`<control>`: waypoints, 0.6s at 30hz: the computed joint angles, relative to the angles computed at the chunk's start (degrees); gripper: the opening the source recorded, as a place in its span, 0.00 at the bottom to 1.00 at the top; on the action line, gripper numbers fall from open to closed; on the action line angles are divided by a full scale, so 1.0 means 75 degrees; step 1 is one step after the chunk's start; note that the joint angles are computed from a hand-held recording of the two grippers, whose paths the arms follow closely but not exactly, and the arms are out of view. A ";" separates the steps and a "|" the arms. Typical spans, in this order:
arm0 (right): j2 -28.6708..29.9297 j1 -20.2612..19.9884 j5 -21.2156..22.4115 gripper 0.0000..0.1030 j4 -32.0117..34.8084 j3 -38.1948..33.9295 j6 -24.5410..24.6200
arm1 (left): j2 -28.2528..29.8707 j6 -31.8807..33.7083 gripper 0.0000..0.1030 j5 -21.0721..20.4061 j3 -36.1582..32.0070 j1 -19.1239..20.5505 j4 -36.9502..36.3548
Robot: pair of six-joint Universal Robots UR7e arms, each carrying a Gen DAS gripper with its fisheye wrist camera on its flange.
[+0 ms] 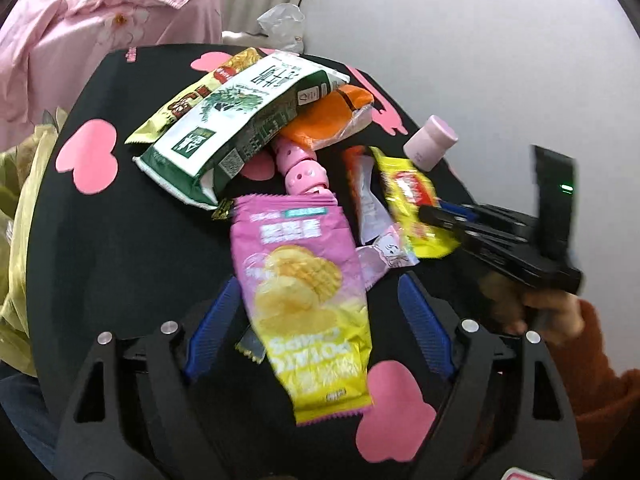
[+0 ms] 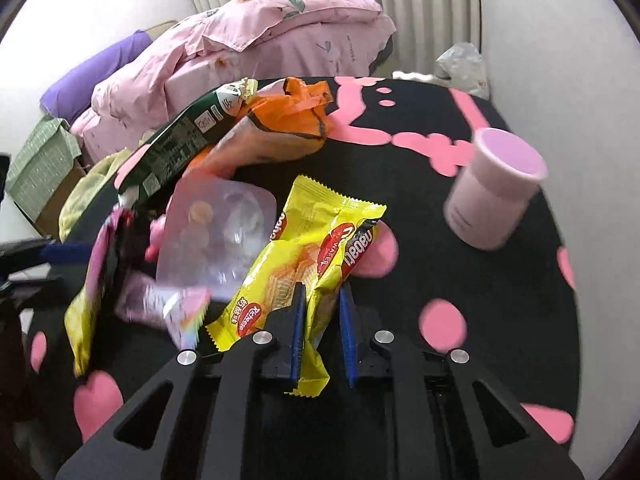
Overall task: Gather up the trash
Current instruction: 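Grasp the purple chip bag with the left tool while the right tool grasps the yellow wrapper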
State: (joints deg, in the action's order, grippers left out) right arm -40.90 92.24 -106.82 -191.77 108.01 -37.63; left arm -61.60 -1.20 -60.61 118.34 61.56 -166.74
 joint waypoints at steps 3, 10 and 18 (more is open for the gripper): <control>-0.0208 -0.0074 0.0035 0.17 -0.0648 0.0431 -0.0052 | 0.0193 0.0059 0.75 0.0529 -0.0011 -0.0182 -0.0391; -0.0605 -0.0237 0.0631 0.16 -0.1183 0.1094 -0.0066 | 0.0206 -0.0856 0.60 0.0314 -0.0372 0.0222 0.0334; -0.0684 -0.0209 0.0905 0.16 -0.1124 0.1251 -0.0186 | -0.0067 -0.0965 0.46 -0.0125 -0.0076 0.0329 -0.0053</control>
